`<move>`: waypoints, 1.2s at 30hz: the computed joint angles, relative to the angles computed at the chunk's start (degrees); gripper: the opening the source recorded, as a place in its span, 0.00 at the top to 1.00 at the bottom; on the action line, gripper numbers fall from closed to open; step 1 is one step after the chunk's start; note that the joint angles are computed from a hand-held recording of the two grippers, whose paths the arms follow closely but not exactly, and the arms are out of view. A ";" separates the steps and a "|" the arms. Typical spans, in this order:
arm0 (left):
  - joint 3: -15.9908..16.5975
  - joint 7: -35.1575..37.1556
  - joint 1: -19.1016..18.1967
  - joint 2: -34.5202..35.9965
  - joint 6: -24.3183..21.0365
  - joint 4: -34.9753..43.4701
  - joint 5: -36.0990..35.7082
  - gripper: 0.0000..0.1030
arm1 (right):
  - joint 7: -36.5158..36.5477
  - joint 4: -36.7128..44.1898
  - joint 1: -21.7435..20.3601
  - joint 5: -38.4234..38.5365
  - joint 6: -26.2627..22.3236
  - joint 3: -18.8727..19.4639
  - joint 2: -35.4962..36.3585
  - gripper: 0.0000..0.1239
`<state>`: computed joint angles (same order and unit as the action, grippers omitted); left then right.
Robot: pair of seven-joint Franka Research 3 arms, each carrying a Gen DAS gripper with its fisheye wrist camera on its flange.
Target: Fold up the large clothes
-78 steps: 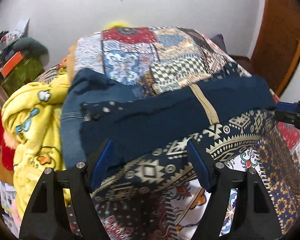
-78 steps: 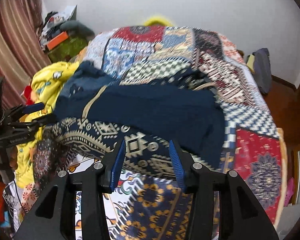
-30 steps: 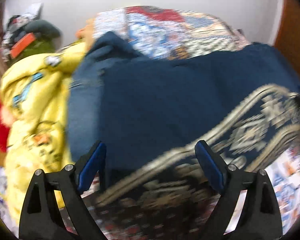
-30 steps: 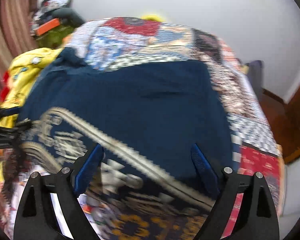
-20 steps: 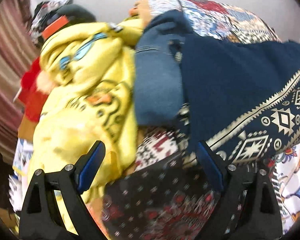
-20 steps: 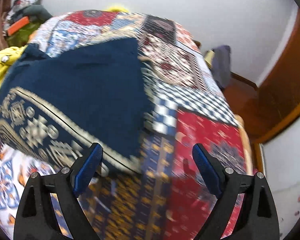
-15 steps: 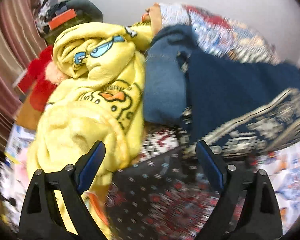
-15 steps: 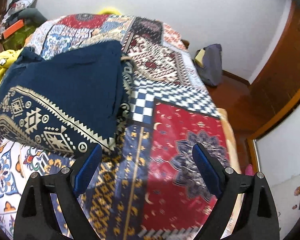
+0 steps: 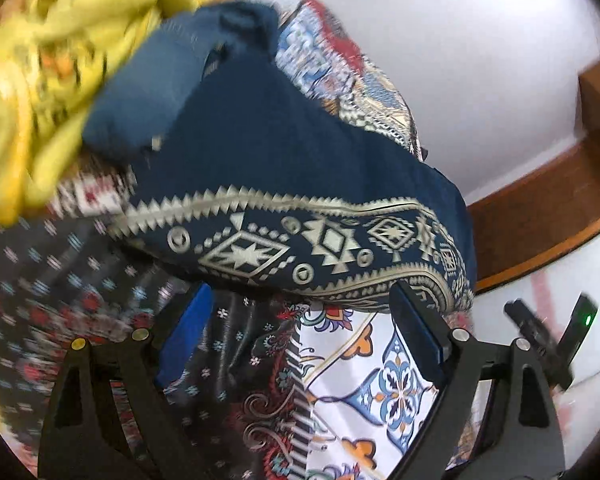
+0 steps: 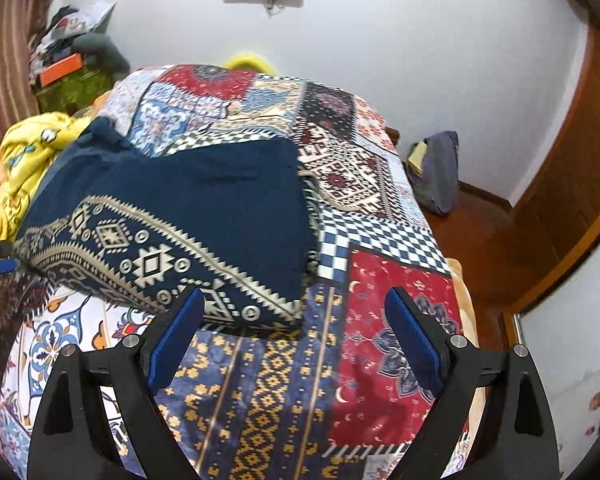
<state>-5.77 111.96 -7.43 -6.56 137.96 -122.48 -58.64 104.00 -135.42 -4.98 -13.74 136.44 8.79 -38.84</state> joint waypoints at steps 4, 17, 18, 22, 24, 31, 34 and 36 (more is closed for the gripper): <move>-0.55 -0.09 0.25 3.13 2.97 0.00 -5.55 0.17 | 0.00 -0.09 0.38 -0.27 0.40 0.57 1.17 0.27; -5.84 -7.11 2.00 13.60 12.11 10.52 1.68 0.52 | 0.95 1.89 3.05 1.66 -1.22 0.12 3.97 0.27; -6.11 -8.33 1.89 12.81 13.35 9.96 3.62 0.56 | 0.24 2.17 3.73 2.26 -1.66 -0.30 4.11 0.27; -5.81 -13.83 1.54 9.34 15.71 8.12 11.26 0.78 | -2.00 4.13 5.91 5.04 -3.20 -1.45 5.19 0.27; -5.49 -14.66 1.25 7.38 16.65 7.20 13.30 0.96 | -2.78 5.69 7.02 6.92 -3.51 -1.89 6.25 0.27; -3.49 -6.66 -2.50 -2.60 26.34 3.29 18.71 0.96 | -4.62 12.89 11.08 13.43 -1.84 -2.52 13.61 0.27; -3.00 -8.79 -2.60 -4.70 28.34 2.67 26.00 0.97 | -5.19 17.14 13.33 17.03 -2.37 -3.03 18.97 0.27; -3.12 -11.31 -1.99 -5.51 29.66 1.83 31.34 0.97 | -6.83 18.98 15.37 21.05 -2.62 -4.00 22.00 0.27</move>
<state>-8.89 100.64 -9.42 -12.07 167.61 -120.65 -27.30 97.17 -116.44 10.39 7.30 133.82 4.79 -16.83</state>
